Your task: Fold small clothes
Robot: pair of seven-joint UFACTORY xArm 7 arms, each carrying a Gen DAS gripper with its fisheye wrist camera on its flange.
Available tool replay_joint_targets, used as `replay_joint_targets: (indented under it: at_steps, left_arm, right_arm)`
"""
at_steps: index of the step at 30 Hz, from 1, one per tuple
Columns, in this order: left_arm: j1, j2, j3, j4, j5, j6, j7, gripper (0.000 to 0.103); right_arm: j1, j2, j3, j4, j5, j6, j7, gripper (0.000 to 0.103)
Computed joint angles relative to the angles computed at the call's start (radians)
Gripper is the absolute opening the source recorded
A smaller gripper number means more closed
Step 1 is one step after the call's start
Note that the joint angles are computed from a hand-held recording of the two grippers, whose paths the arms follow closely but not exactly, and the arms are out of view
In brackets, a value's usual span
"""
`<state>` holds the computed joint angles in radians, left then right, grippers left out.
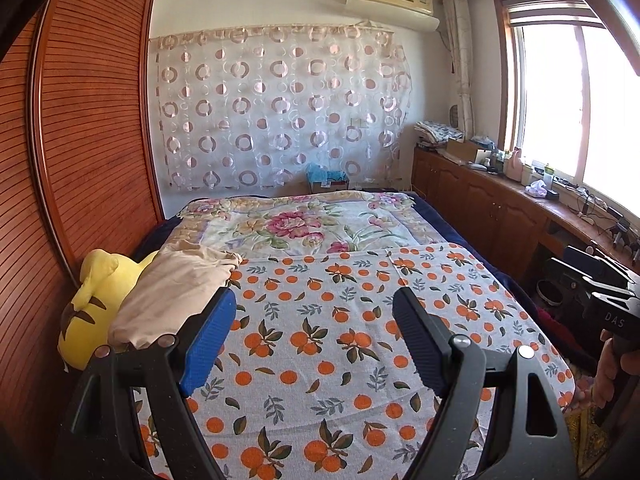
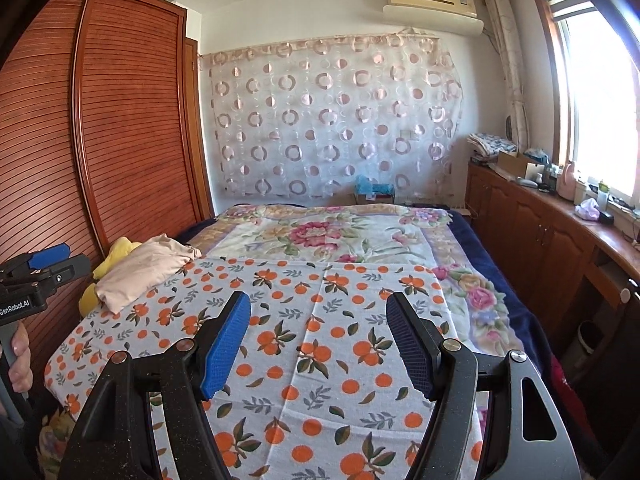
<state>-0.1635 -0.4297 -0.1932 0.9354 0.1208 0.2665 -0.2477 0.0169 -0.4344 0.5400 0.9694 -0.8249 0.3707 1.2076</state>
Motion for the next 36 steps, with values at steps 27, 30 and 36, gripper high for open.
replay_joint_targets:
  at_steps: [27, 30, 36]
  left_arm:
    - [-0.002, -0.004, -0.005, 0.001, 0.006, 0.005, -0.011, 0.081]
    - [-0.001, -0.005, -0.006, 0.0, 0.007, 0.004, -0.012, 0.081]
    - [-0.003, -0.006, -0.005, -0.001, 0.007, 0.006, -0.011, 0.081]
  right_arm:
    - [-0.042, -0.036, -0.003, -0.039, 0.056, -0.068, -0.063, 0.072]
    - [-0.052, -0.041, -0.001, -0.045, 0.067, -0.079, -0.073, 0.072]
    - [-0.071, -0.046, 0.014, -0.048, 0.088, -0.086, -0.088, 0.072]
